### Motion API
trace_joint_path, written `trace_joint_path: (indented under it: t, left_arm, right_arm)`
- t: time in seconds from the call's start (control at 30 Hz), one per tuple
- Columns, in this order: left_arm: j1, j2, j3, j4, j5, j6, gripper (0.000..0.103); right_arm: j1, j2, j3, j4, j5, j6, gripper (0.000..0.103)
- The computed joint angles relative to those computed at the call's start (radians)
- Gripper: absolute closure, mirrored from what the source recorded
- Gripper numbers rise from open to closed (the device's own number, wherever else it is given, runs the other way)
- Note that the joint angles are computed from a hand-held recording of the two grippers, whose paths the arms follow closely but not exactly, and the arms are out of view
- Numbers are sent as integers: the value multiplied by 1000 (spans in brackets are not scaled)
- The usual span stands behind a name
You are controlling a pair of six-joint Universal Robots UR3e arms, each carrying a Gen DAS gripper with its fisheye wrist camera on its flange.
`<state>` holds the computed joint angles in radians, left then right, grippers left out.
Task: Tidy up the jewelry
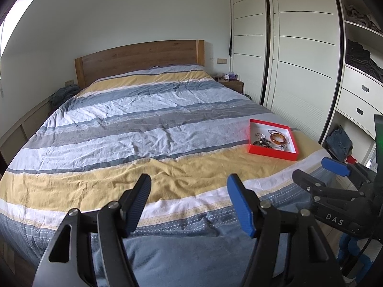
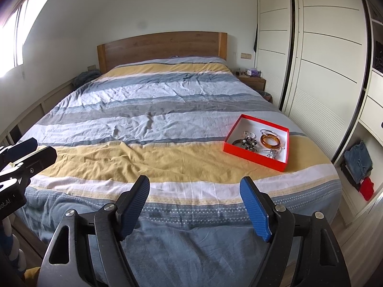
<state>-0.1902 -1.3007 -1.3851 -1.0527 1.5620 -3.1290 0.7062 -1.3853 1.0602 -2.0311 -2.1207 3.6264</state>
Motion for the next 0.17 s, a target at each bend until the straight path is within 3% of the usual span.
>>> trace_joint_path:
  t: [0.17]
  left_arm:
    - [7,5,-18,9,-7,1,39]
  right_arm:
    - [-1,0,11,-10,-3,-9,22]
